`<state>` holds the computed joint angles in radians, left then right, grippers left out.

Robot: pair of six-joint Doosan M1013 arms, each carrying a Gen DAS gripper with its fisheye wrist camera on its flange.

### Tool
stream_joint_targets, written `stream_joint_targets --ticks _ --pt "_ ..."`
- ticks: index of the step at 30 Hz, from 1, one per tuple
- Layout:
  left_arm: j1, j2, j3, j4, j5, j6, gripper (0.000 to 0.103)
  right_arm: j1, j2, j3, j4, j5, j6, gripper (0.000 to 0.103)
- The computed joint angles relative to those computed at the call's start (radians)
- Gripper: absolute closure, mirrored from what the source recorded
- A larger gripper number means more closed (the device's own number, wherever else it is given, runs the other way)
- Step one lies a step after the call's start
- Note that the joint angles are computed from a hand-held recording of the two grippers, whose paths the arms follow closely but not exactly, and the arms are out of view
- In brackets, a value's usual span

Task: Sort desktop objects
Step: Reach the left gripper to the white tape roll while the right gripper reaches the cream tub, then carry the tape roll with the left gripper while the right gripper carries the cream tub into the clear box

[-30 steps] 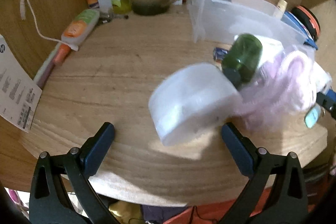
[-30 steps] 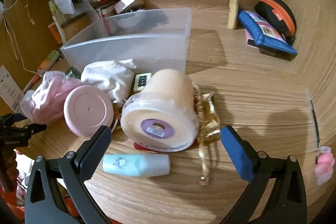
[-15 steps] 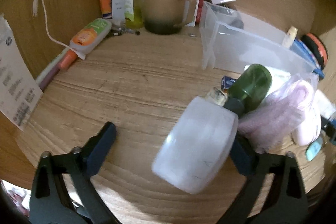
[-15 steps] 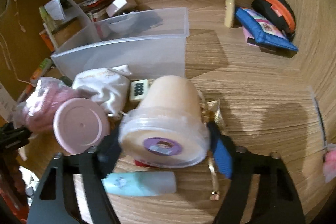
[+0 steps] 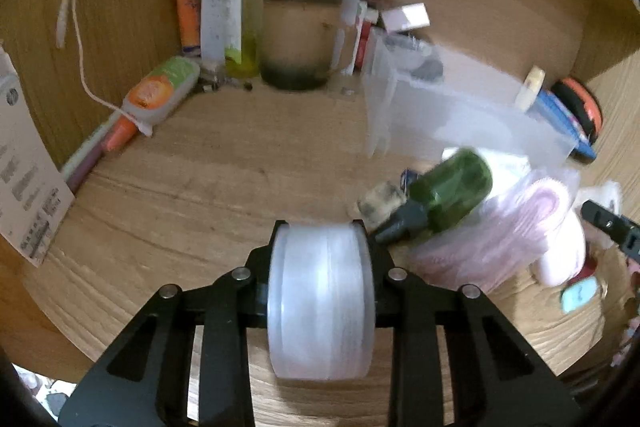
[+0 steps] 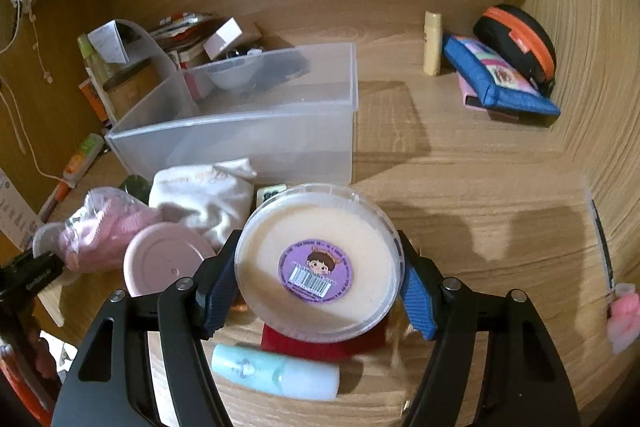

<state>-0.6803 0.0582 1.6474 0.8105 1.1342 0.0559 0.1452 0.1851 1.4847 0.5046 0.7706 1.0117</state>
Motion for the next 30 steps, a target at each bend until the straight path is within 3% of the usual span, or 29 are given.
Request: stream_joint_targets --ticks 5,14,15,16,25,27,29,30 --pt "0.000 -0.010 -0.015 0.040 0.002 0.019 0.073 -0.001 0.008 -0.018 0.028 0.009 -0.021 0.036" --pt "0.037 -0.028 -0.029 -0.014 -0.058 0.066 0.073 -0.008 0.019 -0.054 0.080 0.017 -0.059 0.036" --pt "0.039 -0.028 -0.031 -0.014 -0.062 0.069 0.081 -0.009 0.018 -0.057 0.084 0.012 -0.065 0.036" --pt "0.039 -0.026 -0.036 -0.009 -0.056 0.071 0.098 -0.008 0.018 -0.061 0.085 0.010 -0.069 0.036" --pt "0.047 -0.023 -0.065 0.016 -0.037 0.111 0.099 -0.014 0.027 -0.103 0.157 0.014 -0.129 0.036" --pt "0.058 -0.035 -0.056 -0.019 -0.065 0.122 0.097 -0.013 0.028 -0.107 0.165 0.017 -0.140 0.036" --pt "0.062 -0.040 -0.051 -0.030 -0.071 0.130 0.080 -0.014 0.032 -0.114 0.174 0.032 -0.144 0.036" --pt "0.062 -0.038 -0.051 -0.028 -0.065 0.137 0.063 -0.015 0.037 -0.120 0.181 0.045 -0.146 0.036"
